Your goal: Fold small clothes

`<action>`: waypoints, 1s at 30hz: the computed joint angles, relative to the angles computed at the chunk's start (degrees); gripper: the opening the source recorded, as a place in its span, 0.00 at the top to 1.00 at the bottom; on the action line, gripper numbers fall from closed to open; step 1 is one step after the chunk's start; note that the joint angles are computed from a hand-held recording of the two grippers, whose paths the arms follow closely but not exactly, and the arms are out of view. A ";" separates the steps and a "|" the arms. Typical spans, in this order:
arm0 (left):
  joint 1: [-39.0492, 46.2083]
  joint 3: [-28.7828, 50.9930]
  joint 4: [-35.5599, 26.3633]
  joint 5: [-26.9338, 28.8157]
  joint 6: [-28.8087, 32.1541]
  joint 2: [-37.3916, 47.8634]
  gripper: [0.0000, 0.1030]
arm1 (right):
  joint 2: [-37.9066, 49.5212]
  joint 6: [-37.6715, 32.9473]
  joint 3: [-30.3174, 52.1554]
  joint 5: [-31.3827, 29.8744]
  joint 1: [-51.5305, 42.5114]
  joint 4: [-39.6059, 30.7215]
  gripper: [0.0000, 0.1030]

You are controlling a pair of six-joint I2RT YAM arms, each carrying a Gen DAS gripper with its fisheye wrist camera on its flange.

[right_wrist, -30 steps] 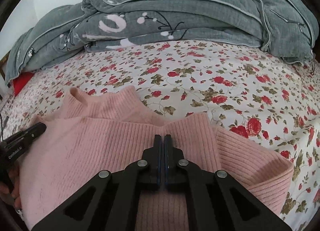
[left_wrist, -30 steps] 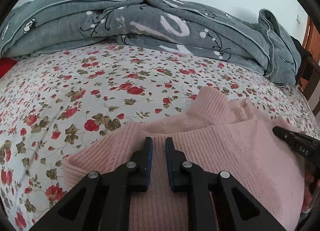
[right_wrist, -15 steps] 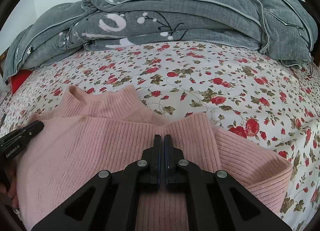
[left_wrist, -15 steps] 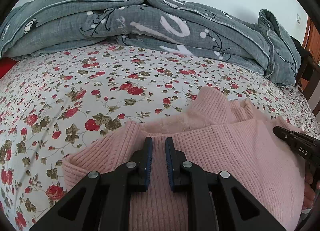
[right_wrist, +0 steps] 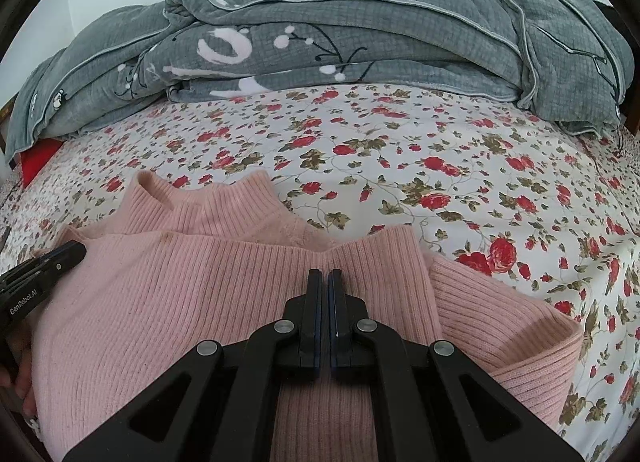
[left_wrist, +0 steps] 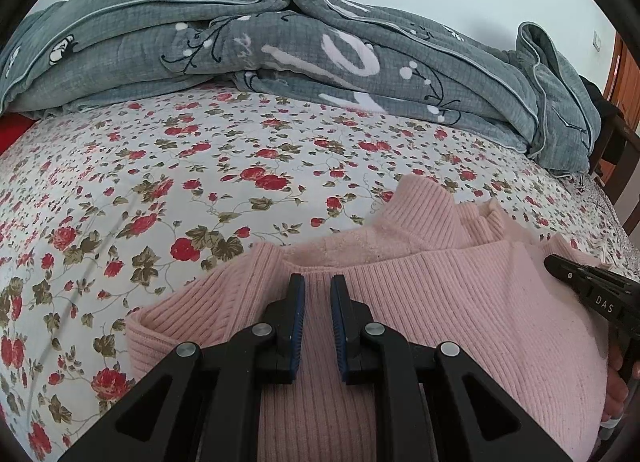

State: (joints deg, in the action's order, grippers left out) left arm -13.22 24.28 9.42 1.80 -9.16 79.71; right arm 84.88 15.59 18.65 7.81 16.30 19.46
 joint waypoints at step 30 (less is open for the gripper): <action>0.26 0.05 -1.82 1.20 -0.82 -1.78 0.87 | -3.58 0.15 -1.25 2.13 1.26 -2.81 0.96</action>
State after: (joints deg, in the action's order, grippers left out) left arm -12.97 24.33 7.60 3.00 -9.98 77.93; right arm 81.30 15.75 17.40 9.94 17.56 16.65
